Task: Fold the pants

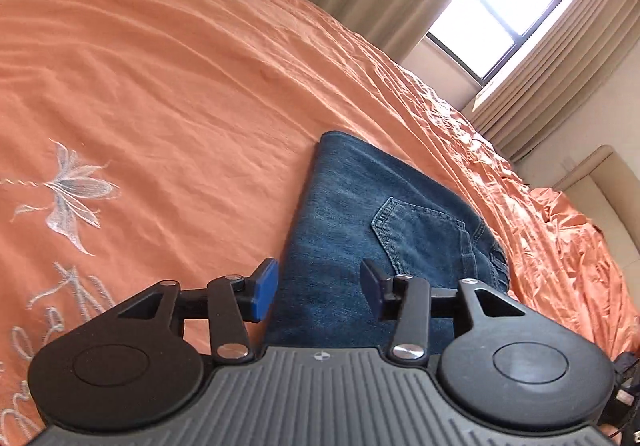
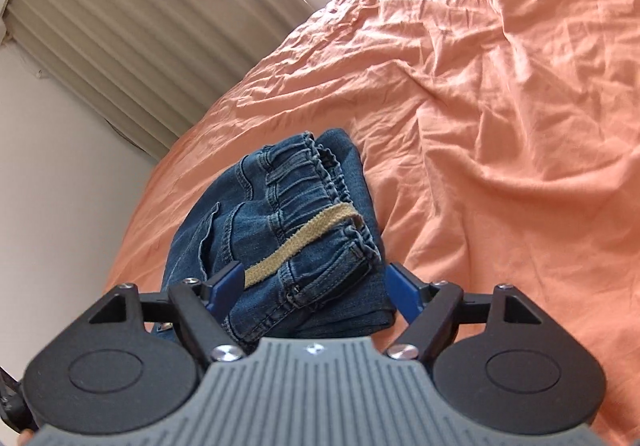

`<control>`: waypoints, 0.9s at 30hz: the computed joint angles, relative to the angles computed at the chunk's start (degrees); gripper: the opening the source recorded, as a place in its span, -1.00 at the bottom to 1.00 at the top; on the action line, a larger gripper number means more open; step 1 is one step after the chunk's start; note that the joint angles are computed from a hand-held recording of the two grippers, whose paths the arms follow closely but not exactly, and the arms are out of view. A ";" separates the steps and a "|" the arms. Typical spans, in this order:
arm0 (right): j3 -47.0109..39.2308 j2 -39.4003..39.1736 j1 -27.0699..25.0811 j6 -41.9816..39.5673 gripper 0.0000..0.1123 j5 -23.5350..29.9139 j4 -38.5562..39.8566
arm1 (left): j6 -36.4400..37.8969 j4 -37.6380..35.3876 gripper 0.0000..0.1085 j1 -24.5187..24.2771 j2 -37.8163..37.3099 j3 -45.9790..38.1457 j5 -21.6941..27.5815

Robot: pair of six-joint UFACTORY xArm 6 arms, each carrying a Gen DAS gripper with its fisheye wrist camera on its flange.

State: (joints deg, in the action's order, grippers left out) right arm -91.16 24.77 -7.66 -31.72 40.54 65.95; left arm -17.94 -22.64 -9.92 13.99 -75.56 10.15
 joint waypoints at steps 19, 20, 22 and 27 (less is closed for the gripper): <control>-34.21 25.81 -3.42 12.56 0.36 18.13 -1.78 | 24.33 -32.92 0.06 5.70 20.25 -25.42 18.34; -36.79 27.55 -3.63 13.44 0.34 19.12 -2.17 | 24.19 -31.97 0.06 5.74 21.30 -27.17 19.25; -42.81 31.64 -3.83 15.87 0.25 20.78 -2.60 | 22.52 -28.86 0.06 5.66 23.12 -30.29 20.97; -50.93 37.07 -3.99 15.96 0.15 23.38 -3.01 | 21.50 -24.32 0.06 5.21 25.72 -34.68 22.98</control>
